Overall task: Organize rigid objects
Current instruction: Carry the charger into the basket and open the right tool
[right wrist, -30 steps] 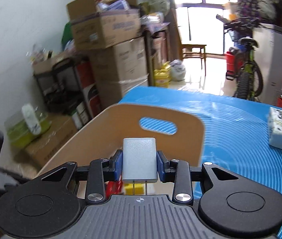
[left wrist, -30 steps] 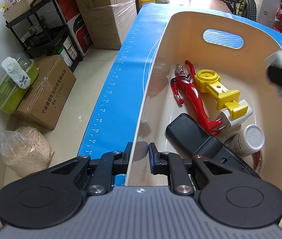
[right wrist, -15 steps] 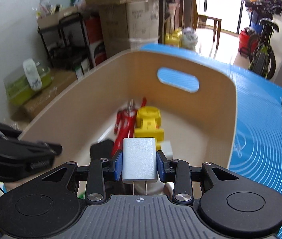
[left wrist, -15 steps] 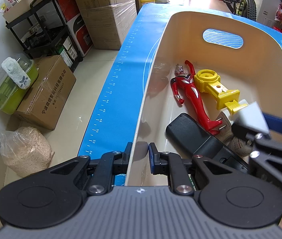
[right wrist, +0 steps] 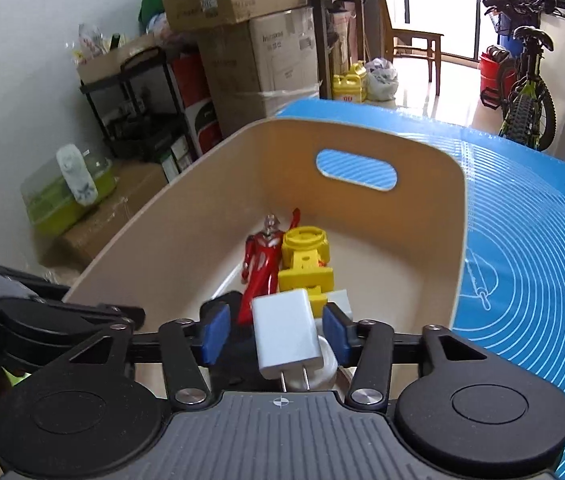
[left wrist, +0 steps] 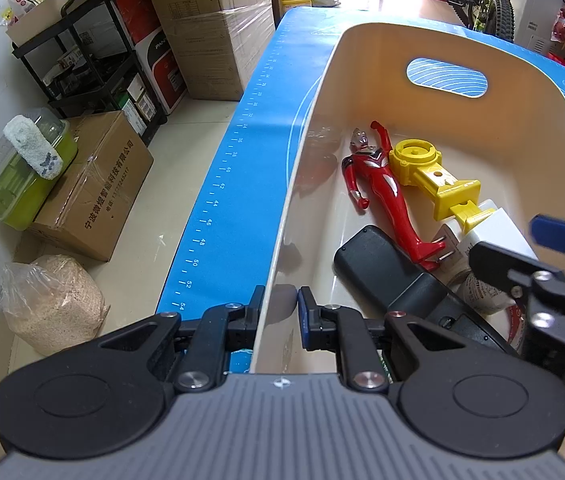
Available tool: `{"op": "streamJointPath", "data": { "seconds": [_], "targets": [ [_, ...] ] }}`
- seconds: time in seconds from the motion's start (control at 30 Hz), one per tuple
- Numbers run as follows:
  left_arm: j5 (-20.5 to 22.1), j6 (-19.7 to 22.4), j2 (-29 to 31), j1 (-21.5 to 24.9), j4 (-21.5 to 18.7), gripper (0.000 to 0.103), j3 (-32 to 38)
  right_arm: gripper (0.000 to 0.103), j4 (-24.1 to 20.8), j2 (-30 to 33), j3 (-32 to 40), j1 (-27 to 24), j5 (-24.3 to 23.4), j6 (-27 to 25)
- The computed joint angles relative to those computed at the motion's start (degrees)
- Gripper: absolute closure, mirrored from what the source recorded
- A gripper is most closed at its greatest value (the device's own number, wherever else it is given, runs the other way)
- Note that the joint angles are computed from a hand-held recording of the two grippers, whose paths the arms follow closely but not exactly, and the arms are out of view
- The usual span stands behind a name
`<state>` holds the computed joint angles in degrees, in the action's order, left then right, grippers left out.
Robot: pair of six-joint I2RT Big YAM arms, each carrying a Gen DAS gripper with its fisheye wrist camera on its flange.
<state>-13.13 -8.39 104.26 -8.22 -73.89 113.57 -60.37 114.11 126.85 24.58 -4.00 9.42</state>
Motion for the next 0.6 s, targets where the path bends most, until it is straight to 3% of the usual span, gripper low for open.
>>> {"op": "streamJointPath", "data": {
  "seconds": [0.03, 0.17, 0.37, 0.43, 0.6],
  "targets": [
    [-0.1, 0.08, 0.02, -0.02, -0.09, 0.083, 0.1, 0.027, 0.24, -0.35, -0.24, -0.08, 0.42, 0.59],
    [-1.08, -0.25, -0.23, -0.3, 0.05, 0.081, 0.01, 0.025, 2.04, -1.99, -1.68, -0.87, -0.48, 3.32],
    [-1.77, -1.32, -3.33, -1.73, 4.65, 0.038, -2.93, 0.017, 3.58, -5.66, -5.51, -1.93, -0.01, 4.7],
    [-1.94, -1.04, -4.67, -2.48, 6.64, 0.03, -4.25, 0.013, 4.27, -7.41, -7.45, -2.39, 0.22, 4.82],
    [-2.92, -0.8, -6.83, -4.51, 7.93, 0.028, -5.45, 0.01, 5.17, -11.62, -11.5, -3.84, 0.79, 5.43]
  ]
}}
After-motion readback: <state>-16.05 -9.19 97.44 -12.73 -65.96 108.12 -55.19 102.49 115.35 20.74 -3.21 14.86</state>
